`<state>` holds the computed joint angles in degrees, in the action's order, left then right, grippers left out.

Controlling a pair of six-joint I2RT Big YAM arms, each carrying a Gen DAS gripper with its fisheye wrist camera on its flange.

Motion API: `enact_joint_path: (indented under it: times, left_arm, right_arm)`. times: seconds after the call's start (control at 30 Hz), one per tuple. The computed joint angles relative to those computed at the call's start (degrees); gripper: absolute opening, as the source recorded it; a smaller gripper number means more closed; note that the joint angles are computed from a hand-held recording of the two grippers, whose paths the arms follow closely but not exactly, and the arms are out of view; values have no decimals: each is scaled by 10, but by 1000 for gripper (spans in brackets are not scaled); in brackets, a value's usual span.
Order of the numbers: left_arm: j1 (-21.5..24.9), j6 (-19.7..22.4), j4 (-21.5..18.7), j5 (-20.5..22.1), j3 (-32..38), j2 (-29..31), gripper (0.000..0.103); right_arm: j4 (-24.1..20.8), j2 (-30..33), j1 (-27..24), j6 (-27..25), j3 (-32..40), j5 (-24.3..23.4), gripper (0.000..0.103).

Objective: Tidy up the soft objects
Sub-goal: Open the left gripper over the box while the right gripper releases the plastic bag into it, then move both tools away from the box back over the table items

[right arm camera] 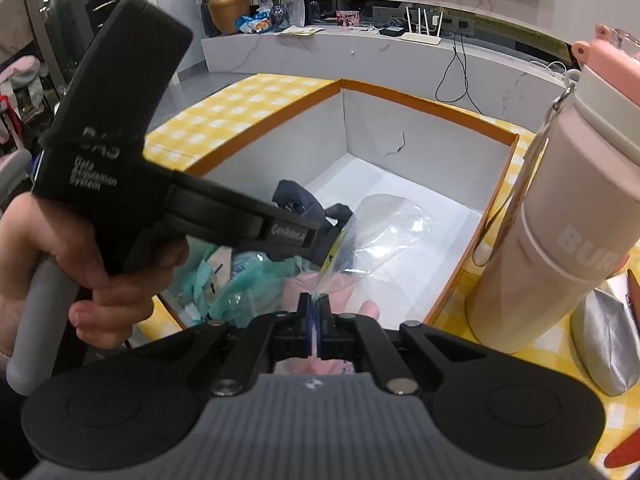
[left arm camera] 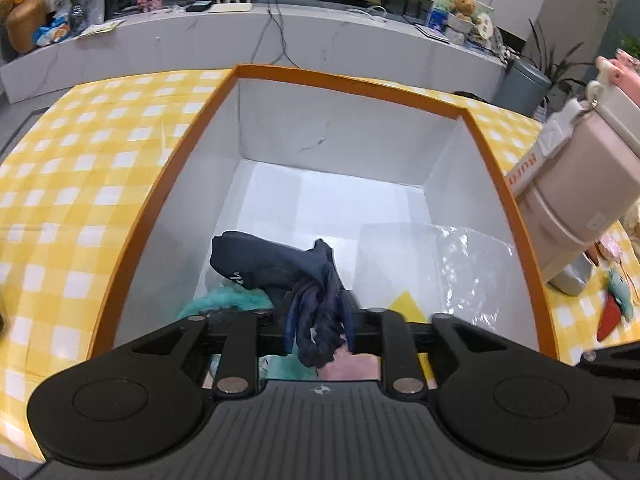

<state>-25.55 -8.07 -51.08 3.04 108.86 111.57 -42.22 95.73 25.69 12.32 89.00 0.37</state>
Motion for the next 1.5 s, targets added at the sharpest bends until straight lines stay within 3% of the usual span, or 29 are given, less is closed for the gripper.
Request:
enact_joint_path:
  times: [0.13, 0.2, 0.27, 0.4, 0.7, 0.87, 1.07, 1.1, 1.13, 1.17, 1.27, 1.43, 1.5]
  left_arm:
    - [0, -7, 40, -1, -25, -18, 56]
    - [5, -25, 78, 20, -47, -32, 77]
    - [11, -41, 121, 47, -68, -43, 89]
    - [13, -73, 202, 48, -110, -66, 97]
    - [12, -42, 189, 57, -96, -55, 98]
    - [13, -46, 216, 54, -117, -68, 98]
    - [16, -63, 231, 63, -124, -71, 98]
    - [16, -66, 232, 61, -125, -72, 98]
    - [16, -67, 231, 59, -124, -71, 98]
    - [16, -70, 231, 56, -124, -71, 98]
    - [16, -75, 239, 52, -129, -74, 98]
    - [10, -59, 259, 24, -141, -81, 98]
    - [8, -50, 251, 18, -137, -79, 98]
  right_arm:
    - [-3, 1, 2, -6, -1, 2, 0]
    - [-4, 1, 2, -8, -3, 3, 0]
    - [-5, 2, 2, -8, -3, 5, 0]
    - [-7, 6, 2, -10, 0, 7, 0]
    - [-33, 16, 15, -28, 13, 48, 0]
    - [-33, 13, 14, -30, 11, 46, 0]
    - [-27, 5, 14, -31, 6, 50, 9]
    - [-23, 3, 14, -29, 4, 46, 17]
    - [-19, 0, 13, -28, 2, 40, 34]
    - [-15, -3, 13, -26, 0, 37, 41]
    - [-7, -8, 14, -24, -2, 37, 46]
    - [12, -18, 13, -16, -8, 14, 81]
    - [18, -20, 14, -19, -10, 5, 90]
